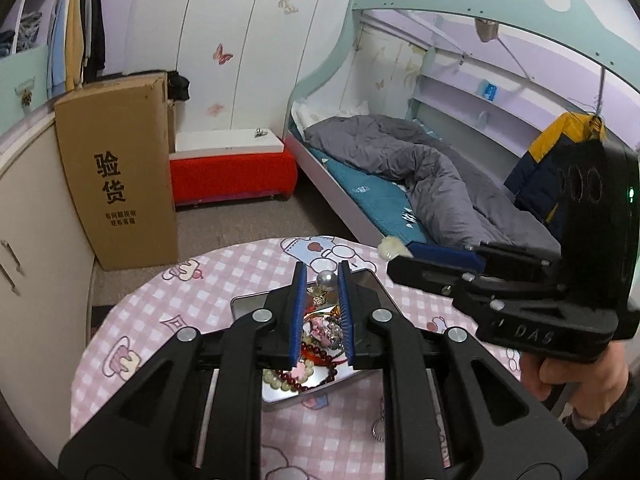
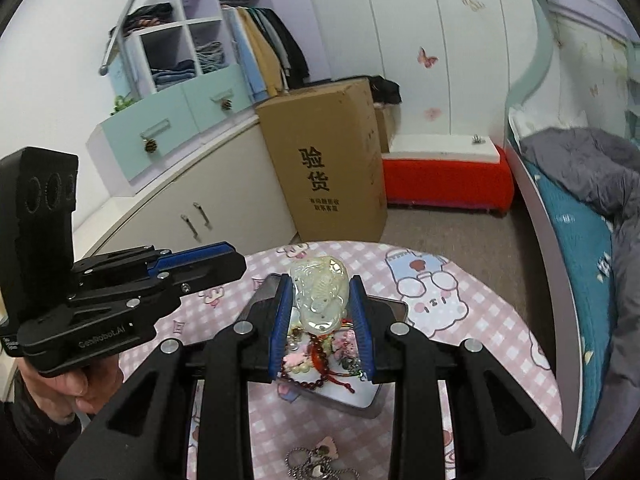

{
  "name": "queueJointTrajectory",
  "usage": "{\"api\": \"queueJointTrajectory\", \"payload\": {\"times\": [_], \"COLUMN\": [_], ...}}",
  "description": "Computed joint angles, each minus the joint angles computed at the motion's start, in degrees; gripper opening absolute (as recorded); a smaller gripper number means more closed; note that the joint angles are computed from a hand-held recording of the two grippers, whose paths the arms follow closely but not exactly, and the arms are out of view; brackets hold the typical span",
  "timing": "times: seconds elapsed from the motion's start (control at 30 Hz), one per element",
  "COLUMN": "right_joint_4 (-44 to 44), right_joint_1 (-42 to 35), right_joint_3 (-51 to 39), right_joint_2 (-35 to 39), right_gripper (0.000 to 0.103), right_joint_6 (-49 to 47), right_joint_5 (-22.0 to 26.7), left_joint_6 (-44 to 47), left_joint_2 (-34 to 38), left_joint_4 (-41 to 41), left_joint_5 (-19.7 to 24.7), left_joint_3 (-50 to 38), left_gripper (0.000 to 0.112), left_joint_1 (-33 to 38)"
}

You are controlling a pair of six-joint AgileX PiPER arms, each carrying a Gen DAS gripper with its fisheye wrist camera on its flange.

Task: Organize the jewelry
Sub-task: 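Carry the earring and jade pendant over the grey box and open both grippers, then withdraw both grippers from the box toward the silver chain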

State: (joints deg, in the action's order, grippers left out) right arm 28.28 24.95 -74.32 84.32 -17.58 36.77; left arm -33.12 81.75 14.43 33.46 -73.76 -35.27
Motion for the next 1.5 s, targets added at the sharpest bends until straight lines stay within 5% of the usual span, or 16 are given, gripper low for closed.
{"api": "queueJointTrajectory", "payload": {"times": [0.03,0.07,0.1,0.17,0.2,0.23,0.33,0.7,1.07,1.5], "right_joint_4": [-0.26,-0.41,0.05,-0.25,-0.62,-0.47,2.23,-6.49,-19.02,-37.32], "right_joint_1": [-0.36,-0.54,-0.89,-1.54,-1.80,-2.08,-3.74,-4.48,0.08,7.85], "right_joint_3": [0.05,0.07,0.33,1.04,1.75,2.55,4.16,8.95,10.04,16.98], "right_joint_2": [0.49,0.70,0.98,1.15,0.67,-0.06,-1.82,-8.57,-15.79,-27.50], "right_gripper": [0.027,0.028,0.032,0.054,0.075,0.084,0.096,0.095,0.096,0.095], "right_joint_6": [0.83,1.56,1.74,3.29,3.98,4.23,3.61,14.72,27.01,43.19], "right_joint_5": [0.01,0.15,0.06,-0.36,-1.17,-1.93,-2.68,-5.92,-5.09,-2.22], "left_joint_6": [1.20,0.69,-1.79,-10.66,-12.93,-12.90,-16.18,-28.93,-40.49,-46.56], "left_joint_2": [0.85,1.55,2.01,0.84,0.18,-0.24,-1.85,-9.09,-13.10,-14.66], "left_joint_4": [-1.49,-1.00,1.50,9.97,11.86,11.46,14.41,25.29,37.68,41.23], "left_joint_5": [0.28,1.07,2.15,1.63,1.53,1.59,2.60,6.98,19.53,26.49], "left_joint_3": [-0.62,-1.18,-1.43,0.65,1.58,2.05,3.70,8.51,8.90,13.24], "left_gripper": [0.018,0.034,0.072,0.093,0.093,0.093,0.093,0.094,0.095,0.095], "left_joint_1": [0.51,0.52,0.14,-1.23,-1.30,-1.04,-1.00,-6.26,-19.31,-31.70]}}
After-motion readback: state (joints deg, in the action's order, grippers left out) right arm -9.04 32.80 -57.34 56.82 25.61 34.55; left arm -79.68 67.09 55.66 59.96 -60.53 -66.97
